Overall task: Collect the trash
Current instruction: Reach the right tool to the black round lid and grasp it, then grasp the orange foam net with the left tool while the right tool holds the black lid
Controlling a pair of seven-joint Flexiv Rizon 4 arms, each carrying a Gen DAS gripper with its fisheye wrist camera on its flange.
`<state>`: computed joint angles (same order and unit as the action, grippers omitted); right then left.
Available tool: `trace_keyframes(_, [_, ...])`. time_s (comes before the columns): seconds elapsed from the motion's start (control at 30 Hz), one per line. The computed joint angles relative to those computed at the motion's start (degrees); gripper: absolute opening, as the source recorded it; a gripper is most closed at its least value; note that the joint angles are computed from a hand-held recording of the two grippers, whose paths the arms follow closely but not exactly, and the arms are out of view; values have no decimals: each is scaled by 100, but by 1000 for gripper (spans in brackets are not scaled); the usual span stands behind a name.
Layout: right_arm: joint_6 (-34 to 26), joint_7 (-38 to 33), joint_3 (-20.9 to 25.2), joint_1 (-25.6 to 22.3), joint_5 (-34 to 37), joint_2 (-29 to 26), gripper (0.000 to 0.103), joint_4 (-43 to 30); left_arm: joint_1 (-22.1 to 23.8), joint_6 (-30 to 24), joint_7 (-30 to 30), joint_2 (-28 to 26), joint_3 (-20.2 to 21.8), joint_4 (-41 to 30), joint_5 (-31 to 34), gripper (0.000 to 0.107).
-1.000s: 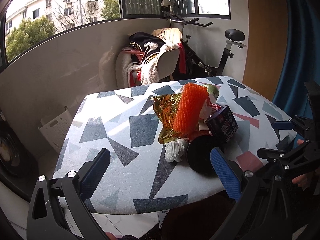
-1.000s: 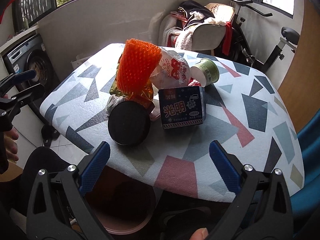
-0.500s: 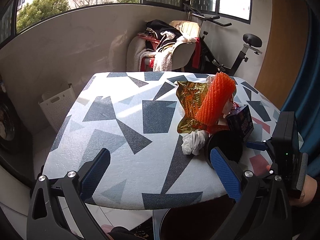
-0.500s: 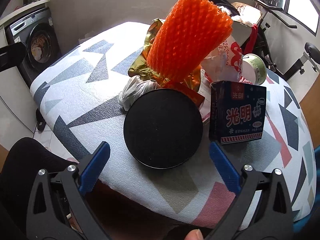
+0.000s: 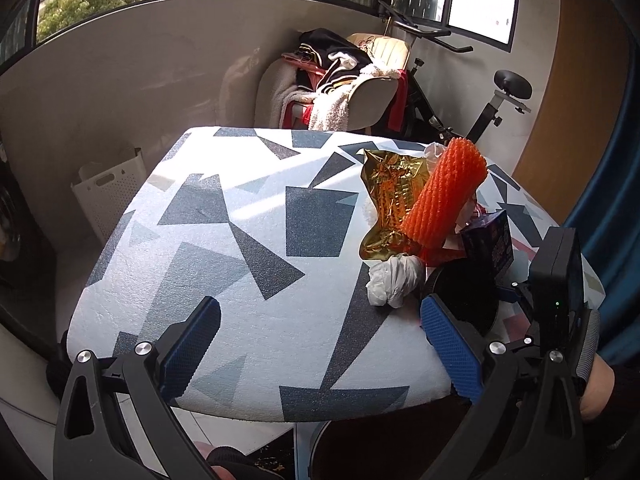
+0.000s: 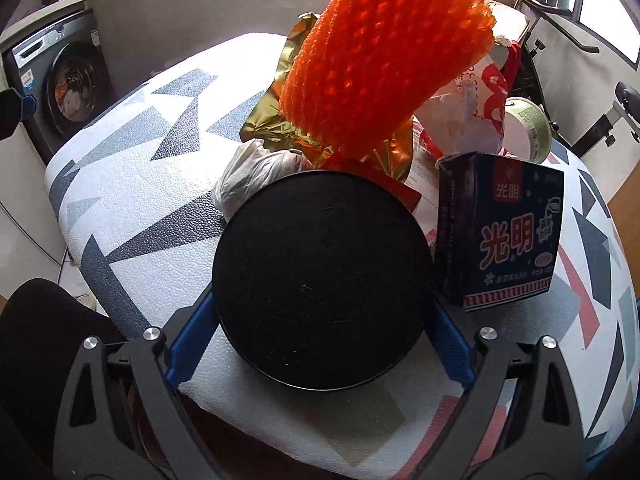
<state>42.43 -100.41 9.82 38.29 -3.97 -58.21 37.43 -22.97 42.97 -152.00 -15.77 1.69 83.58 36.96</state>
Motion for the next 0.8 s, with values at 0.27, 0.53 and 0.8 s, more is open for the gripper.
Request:
trace_keyframes(0.27, [137,62,342,-409,626,486,92,524,54,88,-35,-78,-9,-75,-180,98])
trace_keyframes(0.53, [574,130,350,-693,759,861,92,1053,14,-27,526,-494,-38,-604,-463,97])
trace_keyframes(0.8, [940,284,365,-965,739,1000,92,1312,152,513,1598,-1382,-8,-1699,-1157,97])
